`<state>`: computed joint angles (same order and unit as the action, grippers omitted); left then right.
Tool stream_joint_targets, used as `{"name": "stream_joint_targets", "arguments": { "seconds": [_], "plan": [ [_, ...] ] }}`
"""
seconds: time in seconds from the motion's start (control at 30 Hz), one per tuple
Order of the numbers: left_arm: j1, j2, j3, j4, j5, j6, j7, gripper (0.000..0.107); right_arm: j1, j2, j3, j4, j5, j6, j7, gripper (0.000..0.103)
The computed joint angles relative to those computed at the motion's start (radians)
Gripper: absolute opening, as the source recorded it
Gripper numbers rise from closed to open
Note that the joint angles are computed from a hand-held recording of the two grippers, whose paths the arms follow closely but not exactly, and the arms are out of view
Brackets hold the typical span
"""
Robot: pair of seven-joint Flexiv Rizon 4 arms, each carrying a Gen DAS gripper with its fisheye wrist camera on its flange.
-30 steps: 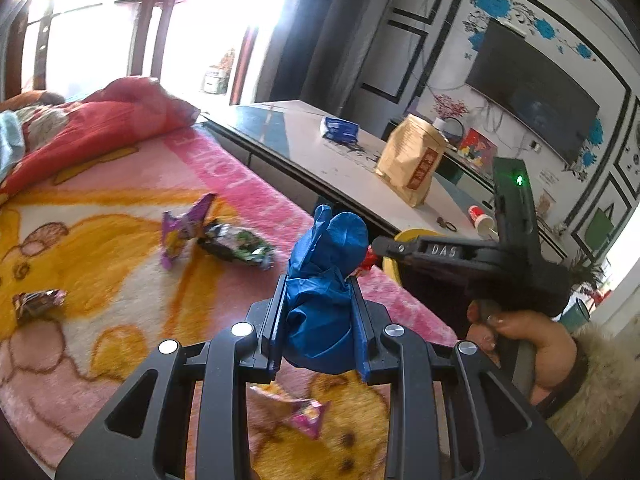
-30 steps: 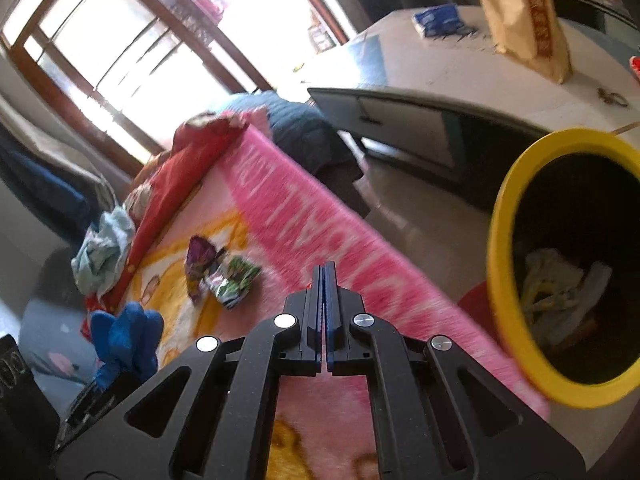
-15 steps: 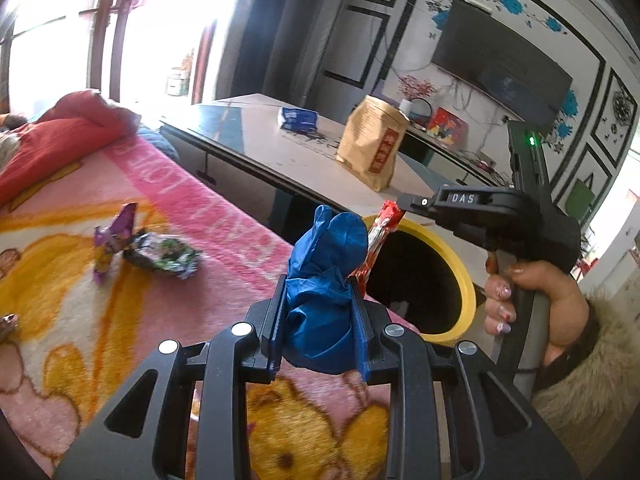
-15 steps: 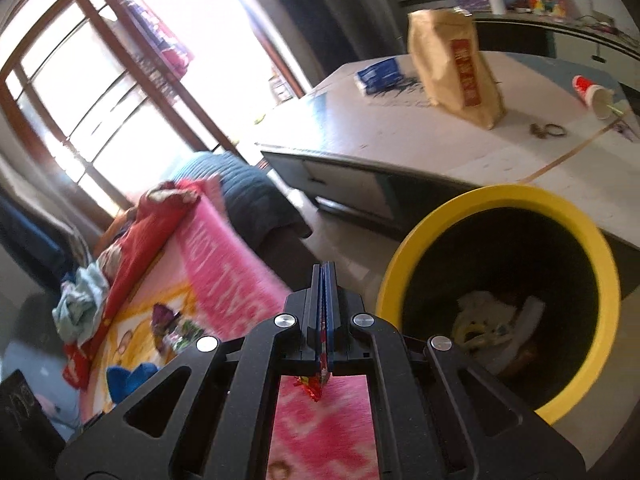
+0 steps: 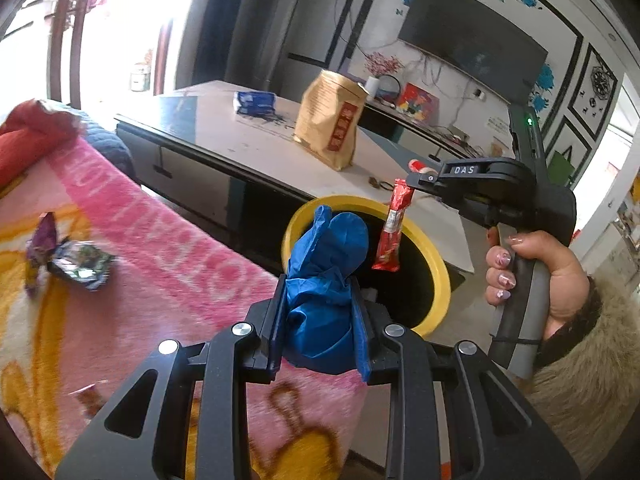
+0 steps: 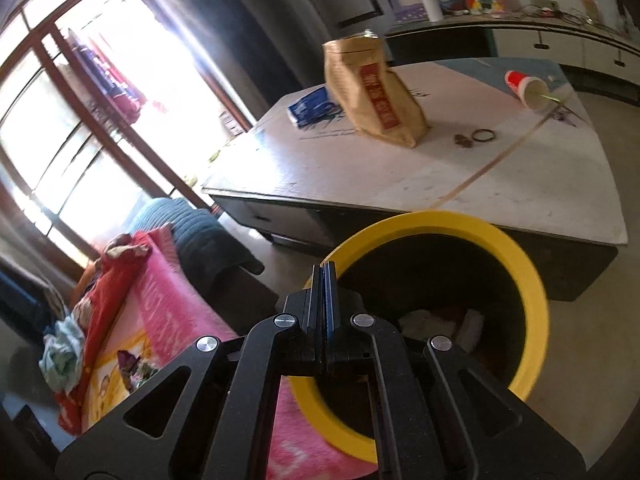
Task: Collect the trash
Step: 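Carry the blue glove and red wrapper over the yellow-rimmed bin, then open the left gripper over the bin while the right gripper opens too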
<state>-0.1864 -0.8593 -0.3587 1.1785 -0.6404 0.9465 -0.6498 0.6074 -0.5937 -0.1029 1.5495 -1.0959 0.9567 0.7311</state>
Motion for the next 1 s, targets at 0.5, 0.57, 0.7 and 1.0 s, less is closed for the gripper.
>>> {"name": "stream_joint_targets", "arguments": {
  "seconds": [0.5,0.57,0.7,1.0],
  "plan": [
    [-0.118,-0.15,0.055,-0.252,0.117,-0.158,-0.109,0.027,-0.034,0.058,0.019,0.102,-0.03,0.005,0.095,0.0],
    [-0.132,-0.169,0.063,-0.287,0.133,-0.172,-0.117,0.027,-0.039,0.064,0.024,0.111,-0.032,0.001,0.107,0.0],
    [-0.157,-0.205,0.082,-0.36,0.163,-0.21,-0.14,0.044,-0.049,0.077,0.031,0.133,-0.046,0.007,0.139,0.001],
    [-0.136,-0.189,0.083,-0.335,0.163,-0.135,-0.192,0.096,-0.058,0.08,0.047,0.139,-0.059,-0.003,0.192,0.038]
  ]
}}
